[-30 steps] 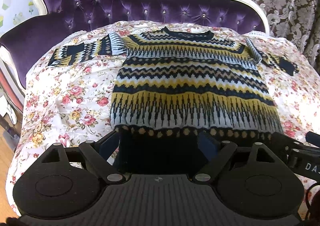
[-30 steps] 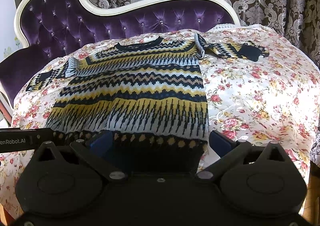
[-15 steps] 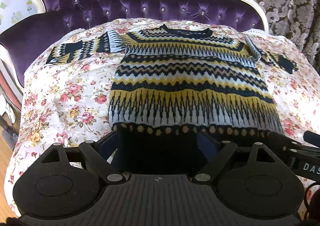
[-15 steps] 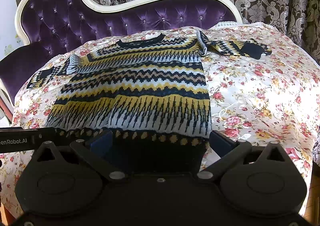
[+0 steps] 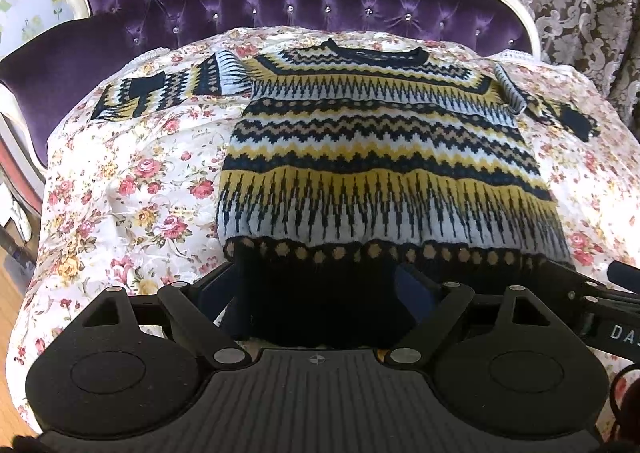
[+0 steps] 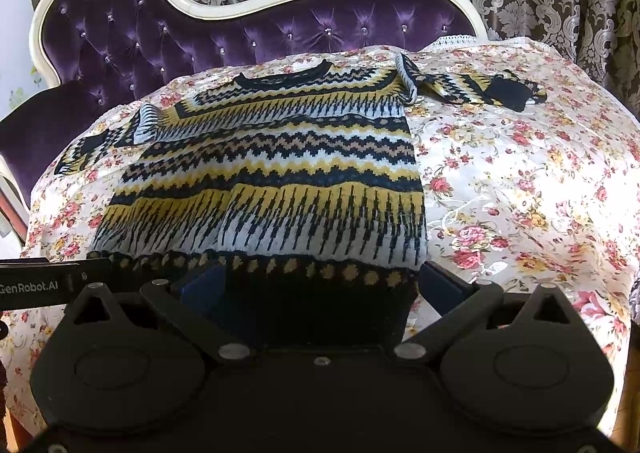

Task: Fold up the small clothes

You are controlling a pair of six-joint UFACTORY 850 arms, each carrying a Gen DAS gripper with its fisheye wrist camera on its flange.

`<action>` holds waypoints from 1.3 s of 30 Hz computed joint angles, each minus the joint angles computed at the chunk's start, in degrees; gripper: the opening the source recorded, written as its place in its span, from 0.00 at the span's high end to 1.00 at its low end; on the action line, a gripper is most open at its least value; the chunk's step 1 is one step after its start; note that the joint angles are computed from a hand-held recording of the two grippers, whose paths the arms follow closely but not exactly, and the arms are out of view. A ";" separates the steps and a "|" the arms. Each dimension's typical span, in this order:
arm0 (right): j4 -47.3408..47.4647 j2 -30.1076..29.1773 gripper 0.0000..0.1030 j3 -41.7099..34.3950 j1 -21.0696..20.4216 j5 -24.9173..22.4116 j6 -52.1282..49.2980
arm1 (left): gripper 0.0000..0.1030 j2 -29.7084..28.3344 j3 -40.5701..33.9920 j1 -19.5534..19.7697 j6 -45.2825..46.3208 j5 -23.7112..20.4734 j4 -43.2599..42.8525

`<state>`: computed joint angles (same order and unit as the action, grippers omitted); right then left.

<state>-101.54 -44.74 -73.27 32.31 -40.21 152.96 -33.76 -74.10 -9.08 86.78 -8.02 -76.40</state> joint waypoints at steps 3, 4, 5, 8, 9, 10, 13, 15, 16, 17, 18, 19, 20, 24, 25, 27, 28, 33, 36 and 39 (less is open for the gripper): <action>0.14 0.03 0.01 -0.04 -0.14 0.77 -0.09 | 0.17 -0.18 -0.19 -0.03 -3.18 0.08 3.14; 0.19 0.01 0.01 -0.06 -0.15 0.89 -0.11 | 0.17 -0.23 -0.24 -0.05 -4.16 0.11 4.16; 0.24 0.00 0.01 -0.08 -0.16 0.99 -0.17 | 0.17 -0.25 -0.25 -0.05 -4.52 0.12 4.57; 0.30 -0.05 0.01 -0.19 -0.14 1.13 -0.43 | 0.17 -0.38 -0.37 -0.06 -6.21 0.36 6.36; 0.31 -0.05 0.01 -0.22 -0.14 1.19 -0.58 | 0.17 -0.45 -0.45 -0.05 -7.02 0.36 7.16; 0.32 -0.07 0.01 -0.27 -0.15 1.28 -0.74 | 0.17 -0.48 -0.52 -0.08 -8.07 0.36 8.20; 0.20 -0.18 0.01 -0.54 -0.32 1.85 -0.96 | 0.17 -0.73 -0.88 -0.15 -11.02 0.49 11.46; -0.34 -0.14 0.01 -0.53 -0.58 2.69 -0.50 | 0.17 -1.00 -1.26 -0.26 -13.51 0.66 14.26; -0.78 -0.11 0.01 -0.51 -0.76 3.19 -0.10 | 0.17 -1.13 -1.46 -0.29 -15.07 0.70 15.95; -1.12 -0.08 0.01 -0.51 -0.94 3.69 0.19 | 0.17 -1.27 -1.69 -0.31 -16.11 0.70 17.10; -1.40 -0.07 0.01 -0.53 -1.08 4.08 0.42 | 0.17 -1.42 -1.93 -0.32 -17.03 0.69 18.14; -1.61 -0.07 0.01 -0.59 -1.26 4.49 0.54 | 0.17 -1.55 -2.14 -0.36 -18.39 0.77 19.59; -1.73 -0.06 0.01 -0.66 -1.46 4.97 0.56 | 0.17 -1.74 -2.44 -0.42 -20.55 0.88 21.88; -5.31 0.37 0.01 -0.37 -2.81 8.23 4.22 | 0.17 -2.67 -4.05 -0.51 -31.01 0.34 32.81; -6.69 0.53 0.01 -0.28 -3.34 9.56 5.76 | 0.17 -2.90 -4.47 -0.54 -33.15 0.11 35.04; -8.31 0.65 0.01 -0.43 -4.32 12.09 7.56 | 0.17 -3.44 -5.40 -0.62 -37.59 -0.18 39.70; -8.60 0.64 0.01 -0.62 -4.73 13.22 7.87 | 0.17 -3.74 -5.93 -0.66 -40.09 -0.42 42.26; -7.07 0.23 0.01 -2.15 -6.60 17.79 5.53 | 0.17 -4.83 -7.92 -0.69 -41.88 -1.14 43.90; -6.67 0.20 0.01 -2.75 -7.17 18.37 3.98 | 0.17 -5.63 -9.49 -0.50 -41.60 -2.40 43.14; -6.72 0.38 0.01 -3.27 -7.83 18.53 2.39 | 0.17 -6.45 -11.17 -0.58 -44.71 -3.13 46.23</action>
